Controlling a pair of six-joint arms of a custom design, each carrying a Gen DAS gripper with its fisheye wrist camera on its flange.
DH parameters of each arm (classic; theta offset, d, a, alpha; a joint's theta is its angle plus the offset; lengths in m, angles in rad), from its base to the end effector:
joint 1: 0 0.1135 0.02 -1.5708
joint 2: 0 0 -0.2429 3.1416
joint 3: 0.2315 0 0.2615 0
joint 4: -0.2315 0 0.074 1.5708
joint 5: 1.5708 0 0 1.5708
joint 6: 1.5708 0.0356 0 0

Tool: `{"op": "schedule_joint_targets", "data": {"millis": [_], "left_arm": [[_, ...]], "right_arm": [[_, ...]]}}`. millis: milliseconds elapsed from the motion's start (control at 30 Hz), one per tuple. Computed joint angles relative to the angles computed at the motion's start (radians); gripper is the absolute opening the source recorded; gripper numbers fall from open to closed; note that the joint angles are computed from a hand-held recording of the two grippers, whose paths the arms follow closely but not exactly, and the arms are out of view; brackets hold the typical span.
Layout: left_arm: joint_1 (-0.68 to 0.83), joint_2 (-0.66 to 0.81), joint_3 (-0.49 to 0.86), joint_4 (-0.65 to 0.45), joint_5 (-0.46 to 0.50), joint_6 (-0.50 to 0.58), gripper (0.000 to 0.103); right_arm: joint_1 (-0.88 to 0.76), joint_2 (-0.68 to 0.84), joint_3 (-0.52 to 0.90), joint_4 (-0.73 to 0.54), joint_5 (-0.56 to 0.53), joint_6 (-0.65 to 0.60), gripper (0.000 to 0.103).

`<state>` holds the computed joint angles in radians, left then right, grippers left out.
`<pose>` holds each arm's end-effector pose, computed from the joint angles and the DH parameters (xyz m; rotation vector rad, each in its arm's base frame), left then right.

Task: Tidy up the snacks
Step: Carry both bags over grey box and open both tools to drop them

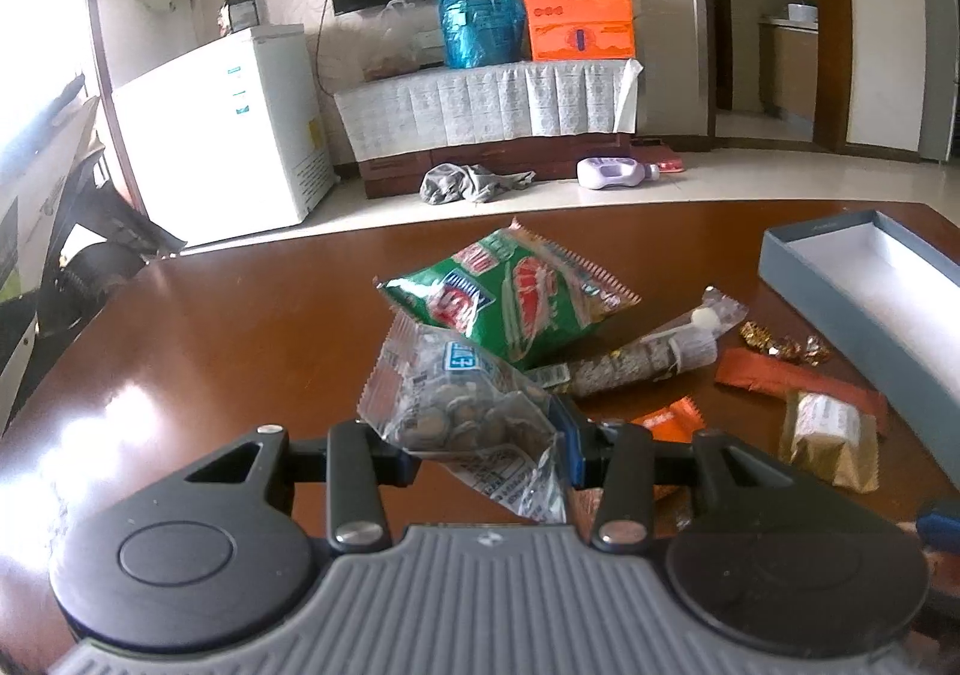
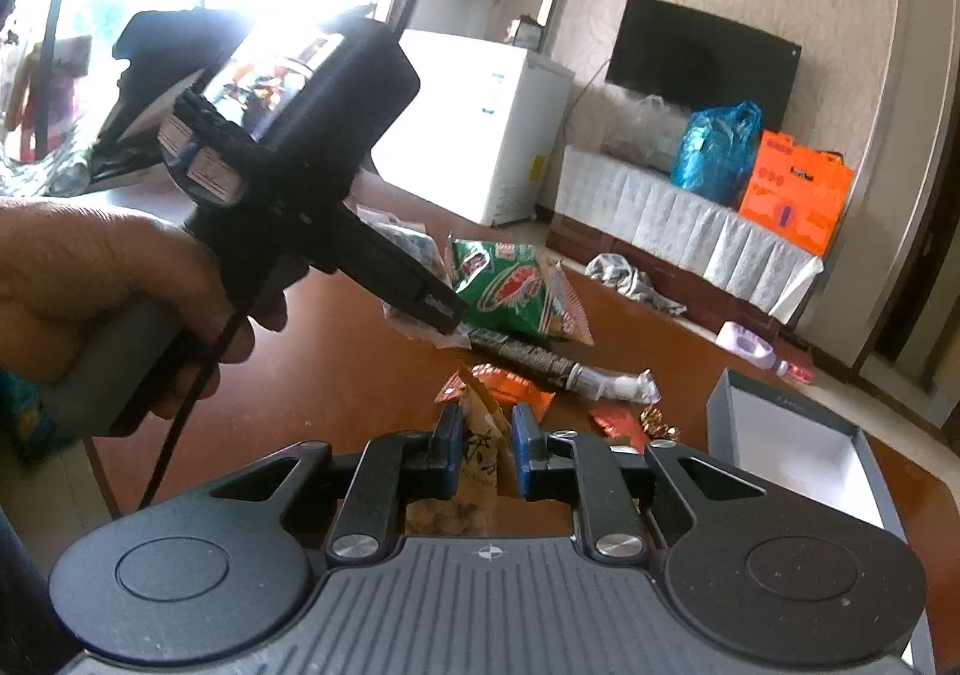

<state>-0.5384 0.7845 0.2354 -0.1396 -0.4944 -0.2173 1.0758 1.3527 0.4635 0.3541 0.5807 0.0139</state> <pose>0.1613 -0.0767 0.1365 0.0910 2.1655 0.1300 0.1424 0.2227 0.1379 -0.7132 1.8815 0.0788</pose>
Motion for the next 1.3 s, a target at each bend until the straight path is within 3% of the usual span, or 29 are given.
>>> {"op": "schedule_joint_targets", "data": {"millis": [267,500,633,900,1033,1167,1300], "left_arm": [[-0.103,0.171,0.171,0.035,-0.054,0.026,0.041],[-0.243,0.428,0.402,0.097,-0.093,0.033,0.041],[-0.313,0.609,0.553,0.133,-0.097,0.016,0.041],[-0.410,1.001,0.845,0.176,-0.077,-0.039,0.041],[-0.423,1.140,0.957,0.190,-0.065,-0.017,0.041],[-0.421,1.226,1.036,0.167,-0.053,-0.043,0.041],[-0.412,1.245,1.028,0.177,-0.016,-0.051,0.044]], "right_arm": [[-0.091,-0.192,-0.071,-0.021,0.029,-0.029,0.018],[-0.274,-0.451,-0.184,-0.107,0.009,-0.063,0.017],[-0.412,-0.576,-0.256,-0.168,-0.057,-0.077,0.012],[-0.627,-0.450,-0.286,-0.100,-0.221,-0.016,0.008],[-0.681,-0.513,-0.298,-0.158,-0.284,0.041,0.008],[-0.657,-0.526,-0.303,-0.182,-0.264,0.049,0.008],[-0.663,-0.583,-0.309,-0.232,-0.275,0.043,0.008]]}}
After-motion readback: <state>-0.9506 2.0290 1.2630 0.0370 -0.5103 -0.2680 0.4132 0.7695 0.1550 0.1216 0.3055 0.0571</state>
